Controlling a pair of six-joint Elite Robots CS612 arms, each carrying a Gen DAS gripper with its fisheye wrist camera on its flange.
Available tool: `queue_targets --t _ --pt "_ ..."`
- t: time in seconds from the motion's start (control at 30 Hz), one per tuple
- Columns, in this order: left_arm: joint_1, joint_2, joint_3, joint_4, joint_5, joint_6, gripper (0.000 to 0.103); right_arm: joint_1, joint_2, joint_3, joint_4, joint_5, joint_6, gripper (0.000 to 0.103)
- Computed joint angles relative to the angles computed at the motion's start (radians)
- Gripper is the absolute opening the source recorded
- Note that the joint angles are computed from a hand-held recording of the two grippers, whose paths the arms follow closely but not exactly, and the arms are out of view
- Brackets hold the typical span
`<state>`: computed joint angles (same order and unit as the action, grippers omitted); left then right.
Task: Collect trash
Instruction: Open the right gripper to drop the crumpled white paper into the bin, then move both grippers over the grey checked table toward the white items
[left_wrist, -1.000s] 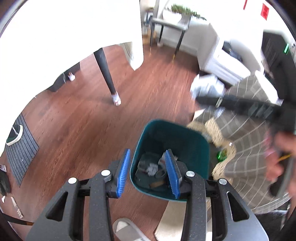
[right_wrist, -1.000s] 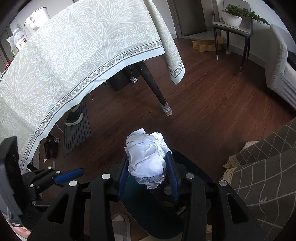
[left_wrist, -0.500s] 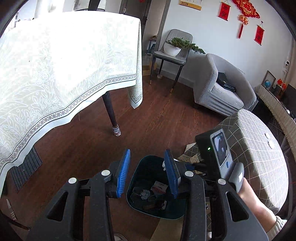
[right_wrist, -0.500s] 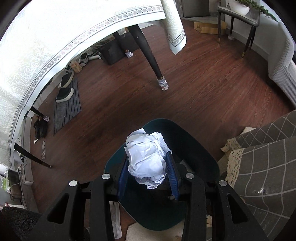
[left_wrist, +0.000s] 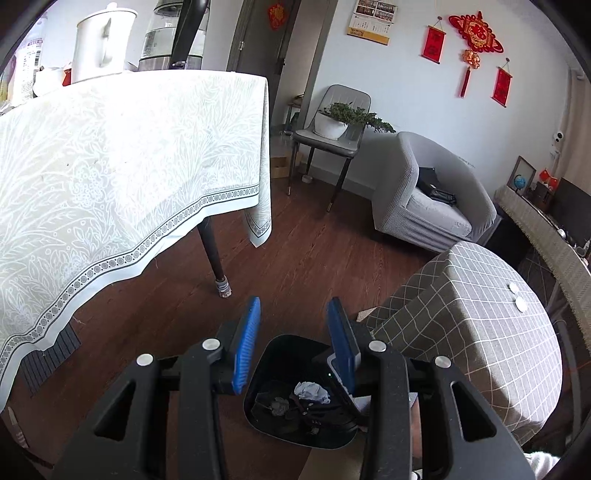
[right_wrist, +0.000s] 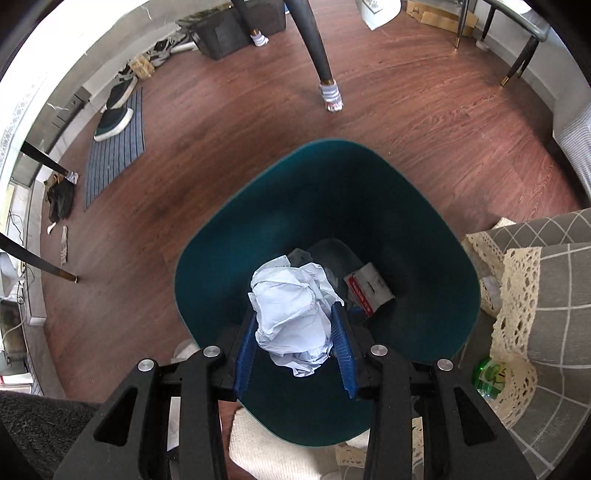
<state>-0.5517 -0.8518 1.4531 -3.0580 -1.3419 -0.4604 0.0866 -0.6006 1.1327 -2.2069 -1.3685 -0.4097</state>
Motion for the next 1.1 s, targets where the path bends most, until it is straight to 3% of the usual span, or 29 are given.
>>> queue_targets --t 0.37,0.47,0.53,0.7,0.8,1.1 --pt "0.005 -0.015 0.017 -0.042 0.033 -0.013 0.040 0.002 0.005 0.011 0.018 -0.066 -0.021 0.042" --pt "0.003 -0.013 0.011 -0.055 0.033 -0.015 0.040 -0.003 0.000 0.020 0.016 -0.074 -0.026 0.052" --pt "0.001 -0.012 0.007 -0.063 0.032 -0.015 0.040 -0.008 -0.004 0.025 0.017 -0.067 -0.032 0.052" --pt "-0.013 -0.004 -0.014 -0.059 0.036 0.003 0.041 -0.024 -0.034 0.064 -0.015 -0.022 -0.047 0.052" --pt "-0.028 0.000 -0.030 -0.044 0.077 0.037 0.042 -0.036 -0.062 0.093 -0.044 0.024 -0.055 0.052" --pt "-0.059 0.014 -0.065 -0.035 0.088 0.087 0.048 -0.075 -0.174 0.200 -0.194 0.178 -0.070 0.052"
